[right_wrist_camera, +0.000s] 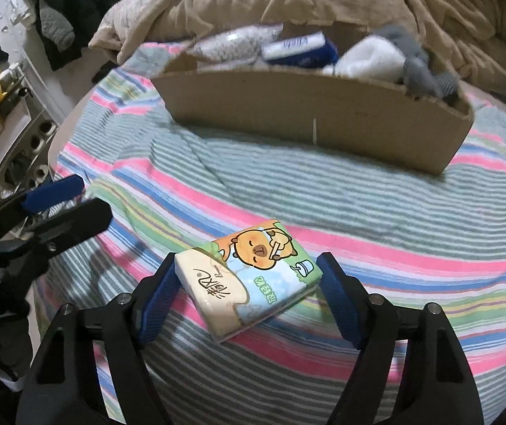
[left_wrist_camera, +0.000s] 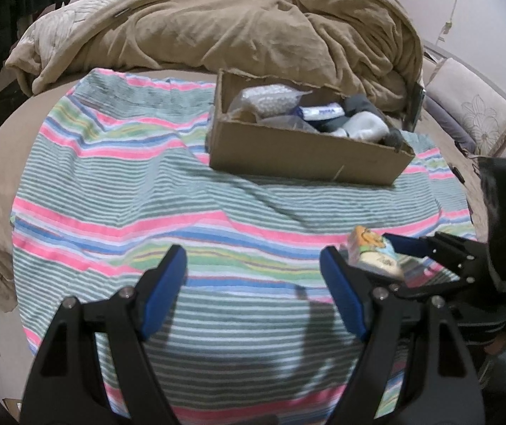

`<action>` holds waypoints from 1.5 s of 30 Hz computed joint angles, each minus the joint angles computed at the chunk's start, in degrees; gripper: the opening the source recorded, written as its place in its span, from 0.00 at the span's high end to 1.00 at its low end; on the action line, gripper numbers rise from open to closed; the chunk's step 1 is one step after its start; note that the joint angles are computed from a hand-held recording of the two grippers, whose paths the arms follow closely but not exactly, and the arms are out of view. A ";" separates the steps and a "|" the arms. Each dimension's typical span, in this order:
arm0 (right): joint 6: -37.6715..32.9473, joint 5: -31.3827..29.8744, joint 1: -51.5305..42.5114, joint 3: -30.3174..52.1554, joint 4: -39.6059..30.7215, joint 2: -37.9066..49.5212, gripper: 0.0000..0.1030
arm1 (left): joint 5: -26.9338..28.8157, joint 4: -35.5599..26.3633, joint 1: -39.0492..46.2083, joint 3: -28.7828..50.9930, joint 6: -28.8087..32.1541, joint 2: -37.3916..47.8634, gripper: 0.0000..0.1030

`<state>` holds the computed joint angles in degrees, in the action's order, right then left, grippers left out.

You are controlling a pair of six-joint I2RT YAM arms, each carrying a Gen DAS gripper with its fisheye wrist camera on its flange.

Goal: Organize objects
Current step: 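Carry the cartoon tissue pack into the box and open the right gripper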

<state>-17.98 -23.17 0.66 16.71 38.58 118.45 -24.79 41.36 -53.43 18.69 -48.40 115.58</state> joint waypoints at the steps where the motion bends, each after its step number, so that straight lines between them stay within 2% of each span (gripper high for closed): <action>1: -0.18 -0.26 -0.38 -0.25 -0.39 -0.99 0.23 | -0.10 -0.26 0.05 0.01 0.20 -0.39 0.23; 14: 0.57 -0.61 -0.74 -1.39 -7.83 -16.13 0.23 | -1.53 -6.97 2.45 2.54 7.29 -8.32 0.23; 23: 0.17 0.09 -1.23 2.25 -14.55 -23.93 0.23 | -1.84 -9.45 6.01 5.09 12.81 -11.62 0.23; 34: 0.63 2.59 1.12 9.38 -15.50 -20.10 0.23 | 2.23 -7.70 14.25 8.80 17.87 -8.48 0.23; 45: 2.56 5.56 4.25 19.90 -14.43 -6.30 0.23 | 4.66 -7.09 18.66 13.31 21.14 -3.03 0.23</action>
<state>-15.42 -17.61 4.92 36.62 24.15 112.15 -20.14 34.26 -34.77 31.99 -27.26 112.55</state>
